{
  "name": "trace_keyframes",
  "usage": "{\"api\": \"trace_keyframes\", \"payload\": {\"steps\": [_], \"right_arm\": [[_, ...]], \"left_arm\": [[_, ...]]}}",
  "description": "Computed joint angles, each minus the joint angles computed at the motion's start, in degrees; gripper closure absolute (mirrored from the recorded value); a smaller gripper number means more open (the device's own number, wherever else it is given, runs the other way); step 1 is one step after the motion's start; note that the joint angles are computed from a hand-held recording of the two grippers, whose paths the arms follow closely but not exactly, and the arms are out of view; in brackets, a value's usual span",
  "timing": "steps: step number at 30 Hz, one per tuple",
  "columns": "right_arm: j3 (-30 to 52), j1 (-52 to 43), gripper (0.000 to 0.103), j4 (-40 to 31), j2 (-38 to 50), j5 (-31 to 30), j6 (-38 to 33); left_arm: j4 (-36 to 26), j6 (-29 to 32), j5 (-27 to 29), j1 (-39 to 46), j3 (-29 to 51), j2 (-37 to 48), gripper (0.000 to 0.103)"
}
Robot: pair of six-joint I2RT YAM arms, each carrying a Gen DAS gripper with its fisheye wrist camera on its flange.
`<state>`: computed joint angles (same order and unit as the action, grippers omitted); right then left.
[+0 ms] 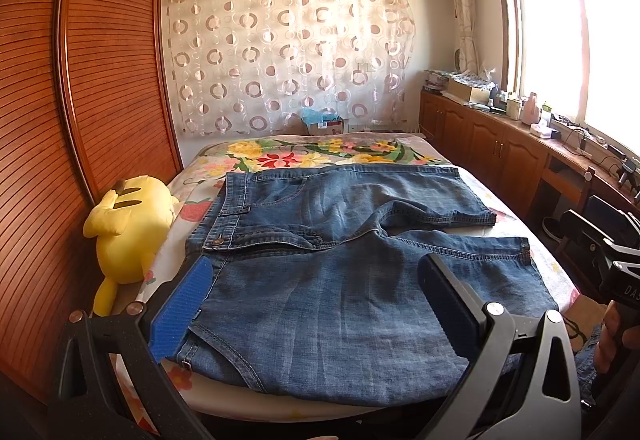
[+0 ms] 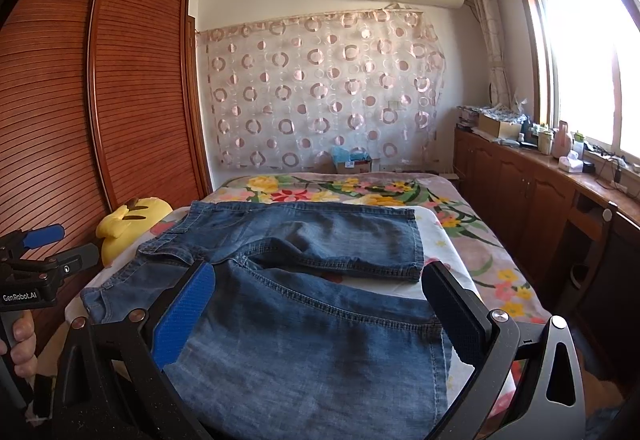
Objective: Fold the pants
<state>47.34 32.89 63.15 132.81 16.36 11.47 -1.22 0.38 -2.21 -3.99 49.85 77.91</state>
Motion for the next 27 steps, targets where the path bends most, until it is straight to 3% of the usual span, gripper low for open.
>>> {"api": "trace_keyframes", "payload": {"steps": [27], "right_arm": [[0.53,-0.14,0.000,-0.41,0.14,-0.15,-0.09]], "left_arm": [[2.16,-0.05,0.21,0.14,-1.83,0.08,0.000]]}}
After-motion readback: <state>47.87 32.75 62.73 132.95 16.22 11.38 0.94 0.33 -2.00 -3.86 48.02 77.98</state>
